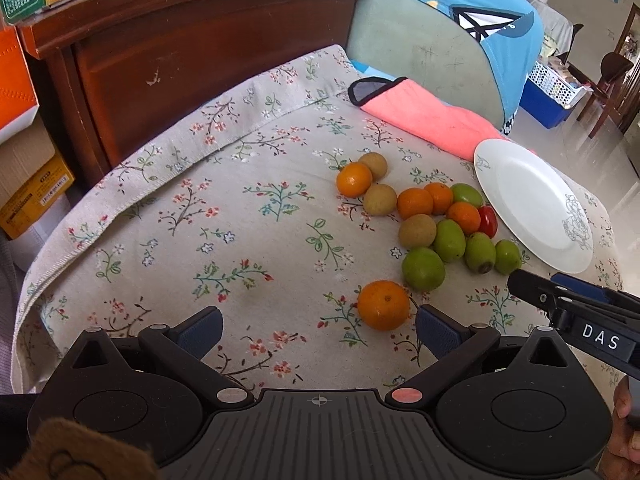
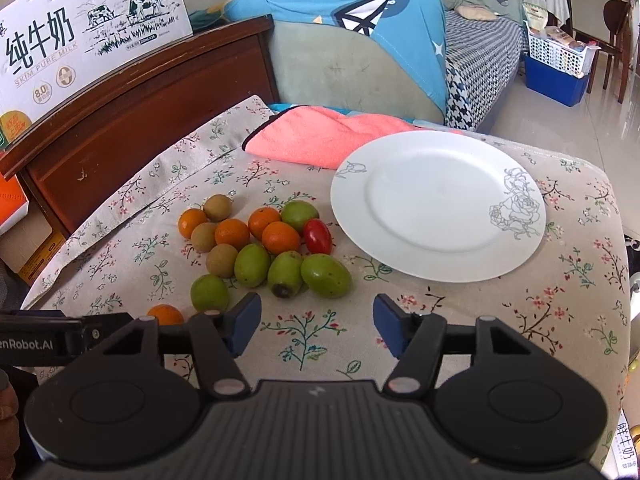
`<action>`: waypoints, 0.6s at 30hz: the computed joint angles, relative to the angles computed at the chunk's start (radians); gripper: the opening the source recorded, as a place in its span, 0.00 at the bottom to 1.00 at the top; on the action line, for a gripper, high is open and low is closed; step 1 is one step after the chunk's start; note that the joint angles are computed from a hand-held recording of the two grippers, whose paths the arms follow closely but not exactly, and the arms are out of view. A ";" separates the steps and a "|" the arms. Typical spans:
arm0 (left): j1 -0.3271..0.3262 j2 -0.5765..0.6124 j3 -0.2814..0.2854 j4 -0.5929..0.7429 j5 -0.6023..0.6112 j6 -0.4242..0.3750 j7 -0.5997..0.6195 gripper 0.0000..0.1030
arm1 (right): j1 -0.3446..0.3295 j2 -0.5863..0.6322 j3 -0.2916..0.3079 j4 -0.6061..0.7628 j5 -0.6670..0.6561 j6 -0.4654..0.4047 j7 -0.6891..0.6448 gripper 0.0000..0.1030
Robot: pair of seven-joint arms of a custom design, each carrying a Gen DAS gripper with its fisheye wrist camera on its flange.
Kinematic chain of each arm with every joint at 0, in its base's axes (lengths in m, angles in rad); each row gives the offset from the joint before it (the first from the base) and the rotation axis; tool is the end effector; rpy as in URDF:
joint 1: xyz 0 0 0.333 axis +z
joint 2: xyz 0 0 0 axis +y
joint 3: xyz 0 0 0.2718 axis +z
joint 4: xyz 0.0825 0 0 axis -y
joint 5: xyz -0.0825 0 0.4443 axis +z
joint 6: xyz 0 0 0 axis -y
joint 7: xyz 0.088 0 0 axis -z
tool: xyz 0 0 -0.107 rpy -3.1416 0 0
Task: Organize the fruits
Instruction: 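Grasp a green jujube with the right tool while the left tool grasps a mandarin orange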
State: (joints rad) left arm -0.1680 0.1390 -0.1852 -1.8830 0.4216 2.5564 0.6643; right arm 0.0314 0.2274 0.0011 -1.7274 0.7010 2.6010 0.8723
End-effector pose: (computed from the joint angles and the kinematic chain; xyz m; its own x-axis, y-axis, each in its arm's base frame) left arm 0.6416 -0.2390 0.4246 0.2241 -0.9638 0.1447 -0.7902 -0.2666 -0.5518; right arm 0.7174 0.0101 0.4523 0.3101 -0.9312 -0.1915 -0.7062 -0.0907 -0.7022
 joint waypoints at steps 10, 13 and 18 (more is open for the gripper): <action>-0.011 0.056 0.003 0.030 0.029 0.061 -0.011 1.00 | -0.022 0.083 0.022 0.087 0.060 -0.017 -0.096 0.40; -0.018 0.080 0.005 0.052 0.050 0.050 -0.018 1.00 | -0.020 0.101 0.025 0.103 0.055 -0.014 -0.099 0.39; -0.035 0.106 0.021 0.070 0.112 0.053 -0.067 1.00 | -0.026 0.114 0.035 0.116 0.074 -0.004 -0.110 0.39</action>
State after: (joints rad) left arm -0.2027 0.2454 -0.1645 -1.8131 0.5336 2.6090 0.5976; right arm 0.0053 0.3413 0.0366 -1.6118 0.7751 2.5970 0.7623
